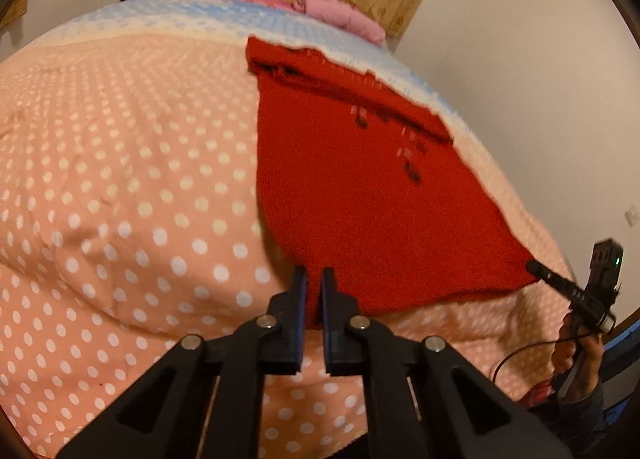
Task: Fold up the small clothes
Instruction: 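Grasp the sweater hem with the left tool while the right tool grasps it too, then lift the hem with both tools and fold it toward the collar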
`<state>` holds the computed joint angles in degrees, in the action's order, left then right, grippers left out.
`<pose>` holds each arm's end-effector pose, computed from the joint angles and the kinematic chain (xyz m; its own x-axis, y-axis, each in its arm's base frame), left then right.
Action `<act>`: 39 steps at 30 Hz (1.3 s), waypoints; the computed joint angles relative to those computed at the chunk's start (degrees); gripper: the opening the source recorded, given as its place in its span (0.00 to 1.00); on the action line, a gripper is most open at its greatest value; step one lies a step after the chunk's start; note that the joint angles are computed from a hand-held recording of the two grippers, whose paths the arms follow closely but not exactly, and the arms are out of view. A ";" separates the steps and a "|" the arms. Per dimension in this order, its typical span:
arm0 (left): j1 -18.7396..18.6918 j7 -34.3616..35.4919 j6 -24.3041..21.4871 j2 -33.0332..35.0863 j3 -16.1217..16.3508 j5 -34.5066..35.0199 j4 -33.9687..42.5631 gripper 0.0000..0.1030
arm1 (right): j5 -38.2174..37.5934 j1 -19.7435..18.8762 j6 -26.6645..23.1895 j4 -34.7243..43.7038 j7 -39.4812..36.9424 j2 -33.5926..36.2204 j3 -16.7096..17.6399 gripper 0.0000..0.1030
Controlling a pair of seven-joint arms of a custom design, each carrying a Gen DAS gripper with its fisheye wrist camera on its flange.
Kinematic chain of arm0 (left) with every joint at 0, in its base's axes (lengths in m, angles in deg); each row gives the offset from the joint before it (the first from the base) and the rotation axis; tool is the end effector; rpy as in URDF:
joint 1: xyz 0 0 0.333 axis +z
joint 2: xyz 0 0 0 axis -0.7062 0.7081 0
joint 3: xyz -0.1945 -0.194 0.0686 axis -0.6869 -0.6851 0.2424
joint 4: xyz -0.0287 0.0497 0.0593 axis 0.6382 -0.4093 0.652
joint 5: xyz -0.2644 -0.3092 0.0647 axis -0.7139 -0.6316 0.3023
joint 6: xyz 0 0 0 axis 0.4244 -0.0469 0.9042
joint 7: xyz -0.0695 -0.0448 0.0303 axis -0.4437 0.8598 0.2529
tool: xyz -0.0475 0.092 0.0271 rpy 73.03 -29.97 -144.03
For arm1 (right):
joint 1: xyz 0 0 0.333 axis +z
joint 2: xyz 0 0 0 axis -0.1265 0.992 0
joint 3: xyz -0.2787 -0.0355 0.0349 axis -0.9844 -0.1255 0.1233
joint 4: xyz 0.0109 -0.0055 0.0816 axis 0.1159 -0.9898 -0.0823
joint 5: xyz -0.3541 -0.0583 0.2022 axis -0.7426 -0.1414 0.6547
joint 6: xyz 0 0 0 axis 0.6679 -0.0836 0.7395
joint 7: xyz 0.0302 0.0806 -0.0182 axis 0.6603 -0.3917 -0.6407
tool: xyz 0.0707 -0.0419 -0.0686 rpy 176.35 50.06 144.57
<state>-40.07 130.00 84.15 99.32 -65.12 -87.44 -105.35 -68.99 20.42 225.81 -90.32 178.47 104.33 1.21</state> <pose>0.6365 -0.1409 0.2888 -0.2893 -0.8708 0.3976 -0.8052 -0.0033 -0.5930 0.5693 0.2242 0.2742 -0.0057 -0.9407 -0.3391 -0.7015 0.2455 -0.6690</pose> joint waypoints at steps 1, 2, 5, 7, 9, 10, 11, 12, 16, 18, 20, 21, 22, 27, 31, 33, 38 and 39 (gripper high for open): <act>1.04 1.80 0.03 -0.32 -0.95 -1.89 0.02 0.06 | 0.21 0.17 1.16 -0.50 0.01 -0.50 -0.13 0.06; 1.88 3.81 0.04 -0.75 -1.68 -3.95 0.20 0.06 | 0.53 0.00 2.44 -0.92 0.08 -1.05 0.05 0.06; 1.67 7.25 0.05 -1.11 -1.45 -6.81 1.18 0.06 | -0.92 -3.58 4.44 -0.82 1.39 -1.58 3.36 0.06; 1.02 7.51 -0.58 -0.87 -0.59 -7.32 2.17 0.06 | 0.48 -2.41 4.75 -0.21 0.30 -1.68 2.44 0.06; 0.02 6.71 -0.55 -0.43 0.40 -6.47 3.44 0.06 | 2.01 -1.25 5.02 0.68 -1.09 -1.75 1.56 0.06; -0.72 5.34 -0.49 -0.14 1.14 -4.97 4.16 0.06 | 3.02 -0.47 5.15 0.93 -2.01 -1.87 0.97 0.06; -1.23 4.19 -0.37 0.14 1.61 -3.57 4.66 0.06 | 4.31 0.53 5.20 1.34 -3.20 -1.95 0.14 0.06; -1.83 3.02 0.00 0.43 2.12 -1.64 5.37 0.06 | 5.60 1.46 5.06 1.97 -4.49 -2.01 -0.67 0.06; -1.41 1.07 1.32 1.73 1.40 2.39 8.01 0.06 | 8.48 2.62 4.76 4.46 -8.09 -2.12 -1.96 0.06; -0.66 1.09 2.02 2.46 0.49 3.33 9.66 0.05 | 10.43 3.88 4.52 6.40 -10.34 -1.75 -3.25 0.06; 0.24 0.98 2.36 3.34 -0.41 3.97 11.22 0.05 | 11.65 4.29 4.11 8.39 -11.82 -1.21 -3.81 0.06; 0.37 0.32 2.32 3.82 -0.49 4.72 12.05 0.05 | 12.06 4.41 3.84 9.40 -12.36 -0.86 -4.03 0.06; 0.51 -0.49 2.29 4.60 -0.59 5.41 13.34 0.05 | 12.45 4.63 3.65 10.31 -12.84 -0.49 -4.32 0.06; 1.22 -3.93 2.05 8.45 -1.54 9.06 19.39 0.05 | 13.23 5.90 1.98 15.84 -14.16 1.83 -6.45 0.06; 1.14 -7.10 2.25 11.71 -2.09 13.21 24.37 0.05 | 12.89 7.82 -0.38 20.73 -13.42 4.34 -9.74 0.06; 0.65 -9.76 1.72 13.90 -1.80 15.83 28.13 0.05 | 12.21 9.81 -2.25 24.06 -12.44 6.26 -12.90 0.06; -1.47 -16.25 0.77 19.60 -0.53 22.83 38.06 0.05 | 8.79 11.77 -6.74 33.07 -8.46 11.44 -18.29 0.06; -2.39 -18.05 0.25 21.24 0.23 24.63 40.96 0.05 | 8.04 11.55 -7.57 34.85 -7.59 12.46 -18.73 0.06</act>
